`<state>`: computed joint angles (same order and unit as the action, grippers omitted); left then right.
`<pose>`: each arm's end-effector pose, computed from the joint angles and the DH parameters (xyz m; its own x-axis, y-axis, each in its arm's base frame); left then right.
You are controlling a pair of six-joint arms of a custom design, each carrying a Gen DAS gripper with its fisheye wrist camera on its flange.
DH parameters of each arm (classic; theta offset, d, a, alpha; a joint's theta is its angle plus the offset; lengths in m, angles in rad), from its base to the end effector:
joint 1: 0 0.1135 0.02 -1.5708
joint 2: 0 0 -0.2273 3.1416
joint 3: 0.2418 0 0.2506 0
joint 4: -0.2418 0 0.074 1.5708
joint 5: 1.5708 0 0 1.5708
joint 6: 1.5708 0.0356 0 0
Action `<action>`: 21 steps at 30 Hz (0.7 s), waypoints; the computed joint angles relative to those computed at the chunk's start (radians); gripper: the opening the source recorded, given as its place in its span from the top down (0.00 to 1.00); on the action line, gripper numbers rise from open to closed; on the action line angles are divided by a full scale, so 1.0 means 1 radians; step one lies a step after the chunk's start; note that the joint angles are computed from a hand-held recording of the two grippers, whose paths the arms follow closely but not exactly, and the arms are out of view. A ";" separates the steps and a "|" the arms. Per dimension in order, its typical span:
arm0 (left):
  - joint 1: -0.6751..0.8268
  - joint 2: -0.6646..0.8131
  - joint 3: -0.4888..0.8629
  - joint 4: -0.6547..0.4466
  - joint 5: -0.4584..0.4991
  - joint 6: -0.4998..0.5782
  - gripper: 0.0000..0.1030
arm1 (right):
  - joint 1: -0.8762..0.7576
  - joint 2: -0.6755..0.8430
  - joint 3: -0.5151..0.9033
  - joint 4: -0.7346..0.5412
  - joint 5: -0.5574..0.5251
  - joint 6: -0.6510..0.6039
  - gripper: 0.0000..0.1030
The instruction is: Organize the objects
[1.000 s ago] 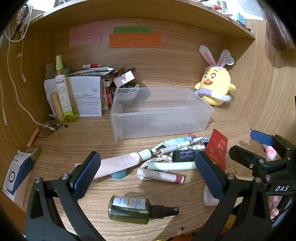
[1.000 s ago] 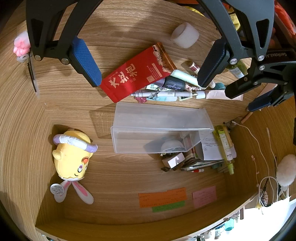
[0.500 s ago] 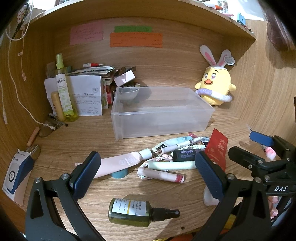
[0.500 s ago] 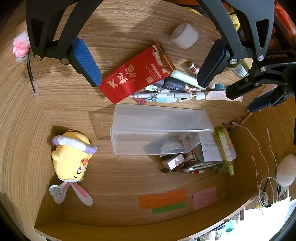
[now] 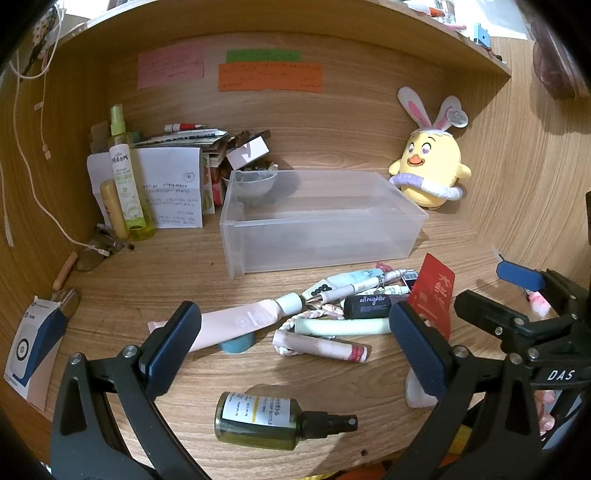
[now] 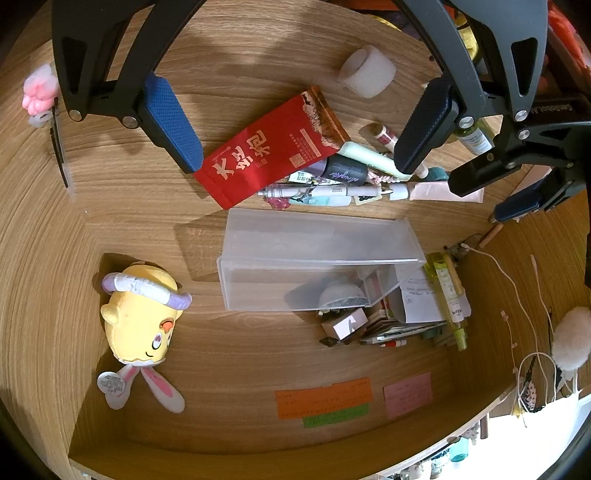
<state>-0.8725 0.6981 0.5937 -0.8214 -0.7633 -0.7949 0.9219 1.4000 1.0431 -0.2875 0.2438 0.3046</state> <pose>0.1179 -0.1022 0.2142 -0.5641 -0.1301 -0.8154 -0.1662 0.9852 -0.0422 0.1985 0.2474 0.2435 -0.5432 -0.2346 -0.8062 -0.5175 0.8497 0.1014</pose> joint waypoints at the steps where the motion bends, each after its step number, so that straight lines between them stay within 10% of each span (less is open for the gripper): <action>1: -0.003 -0.003 -0.001 -0.006 -0.001 -0.003 0.00 | -0.002 0.001 0.000 0.001 -0.003 -0.001 0.00; 21: 0.020 -0.052 -0.160 -0.084 0.170 -0.089 0.00 | 0.038 0.068 -0.041 -0.019 -0.131 -0.017 0.05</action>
<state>-0.8523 0.6458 0.4342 -0.9057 -0.5929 -0.8841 0.9595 1.4679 1.0024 -0.3062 0.1124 0.2874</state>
